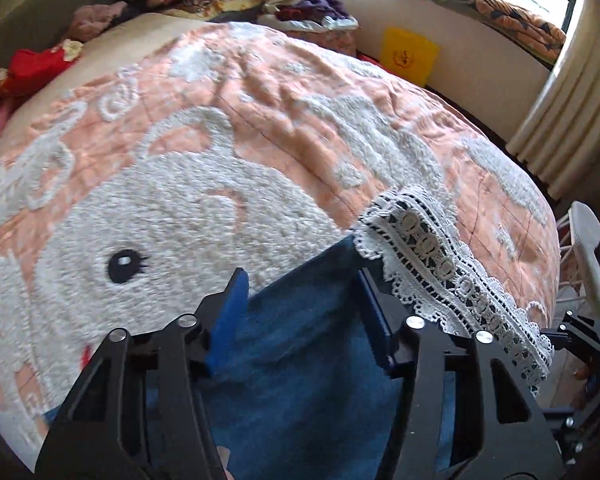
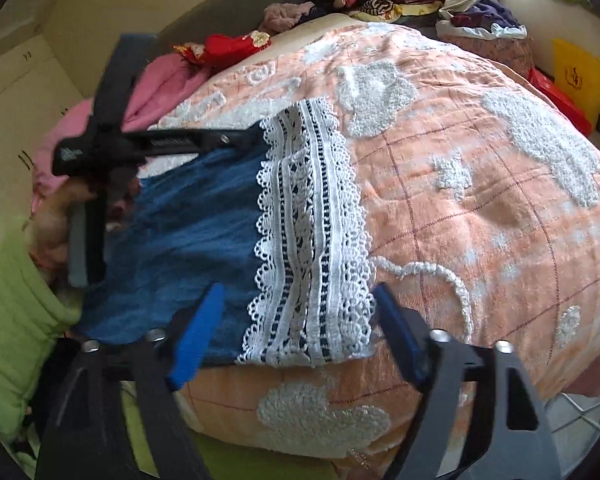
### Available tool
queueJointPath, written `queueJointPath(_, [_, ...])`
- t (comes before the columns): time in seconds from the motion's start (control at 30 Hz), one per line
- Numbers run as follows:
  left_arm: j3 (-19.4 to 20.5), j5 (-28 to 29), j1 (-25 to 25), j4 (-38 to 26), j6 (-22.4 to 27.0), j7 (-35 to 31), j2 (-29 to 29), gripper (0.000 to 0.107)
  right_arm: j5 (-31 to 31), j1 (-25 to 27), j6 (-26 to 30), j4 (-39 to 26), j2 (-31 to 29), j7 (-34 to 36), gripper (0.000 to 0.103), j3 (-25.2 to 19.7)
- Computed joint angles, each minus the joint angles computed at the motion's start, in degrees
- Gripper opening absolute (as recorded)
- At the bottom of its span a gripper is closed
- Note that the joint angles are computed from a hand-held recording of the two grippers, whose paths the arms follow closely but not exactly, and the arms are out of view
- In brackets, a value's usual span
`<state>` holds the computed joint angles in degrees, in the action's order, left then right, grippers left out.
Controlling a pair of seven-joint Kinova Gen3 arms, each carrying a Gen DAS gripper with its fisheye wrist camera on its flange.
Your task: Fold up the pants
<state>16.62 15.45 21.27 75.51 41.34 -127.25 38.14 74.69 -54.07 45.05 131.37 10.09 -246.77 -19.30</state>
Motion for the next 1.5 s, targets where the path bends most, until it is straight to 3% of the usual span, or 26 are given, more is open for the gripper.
queueJointPath(0.2, [0.99, 0.78, -0.03, -0.57, -0.34, -1.56, 1.74, 0.052, 10.24, 2.52, -3.15, 3.25, 0.61, -8.77, 0.068, 0.19])
queueJointPath(0.27, [0.52, 0.42, 0.59, -0.32, -0.88, -1.34, 1.67, 0.051, 13.38, 3.33, -3.03, 3.86, 0.74, -10.93, 0.054, -0.21])
queueJointPath(0.3, [0.57, 0.31, 0.64, 0.08, -1.26, -1.65, 1.40, 0.042, 15.68, 3.93, -3.26, 4.44, 0.68, -12.61, 0.049, -0.41])
queueJointPath(0.33, [1.61, 0.55, -0.06, 0.02, -0.70, -2.38, 1.53, 0.026, 18.01, 4.74, -3.89, 4.95, 0.57, -14.40, 0.044, -0.62])
queueJointPath(0.57, [1.68, 0.48, 0.81, 4.75, -6.52, -3.18, -0.63, 0.009, 22.10, 8.71, -5.59, 3.89, 1.09, -13.78, 0.031, -2.16])
queueJointPath(0.77, [6.59, 5.98, -5.40, 7.26, -7.46, -7.95, -1.79, 0.004, 17.97, 7.70, -4.75, -0.13, -0.44, -3.51, 0.030, -2.12])
queueJointPath(1.0, [11.49, 18.08, -16.12, 11.45, -7.66, -16.96, -4.89, 0.003, 13.55, 6.50, -5.95, -7.98, -0.37, 12.22, 0.030, -0.47])
queueJointPath(1.17, [11.14, 26.45, -22.41, 14.61, -7.09, -23.48, -7.82, 0.004, 11.78, 6.23, -9.54, -15.01, 2.16, 23.08, 0.030, 1.03])
queueJointPath(1.3, [7.83, 30.20, -24.19, 15.23, -5.16, -24.97, -8.03, 0.004, 8.57, 6.02, -13.12, -21.28, 6.61, 32.40, 0.030, 2.74])
queueJointPath(1.43, [4.47, 32.60, -25.37, 16.93, -5.64, -24.09, -8.03, 0.004, 5.26, 12.58, -12.08, -27.77, 12.89, 41.72, 0.030, -5.80])
queueJointPath(1.5, [4.47, 36.33, -29.00, 18.02, -4.29, -24.88, -7.74, 0.004, 4.44, 16.06, -10.48, -31.12, 16.36, 46.38, 0.030, -11.11])
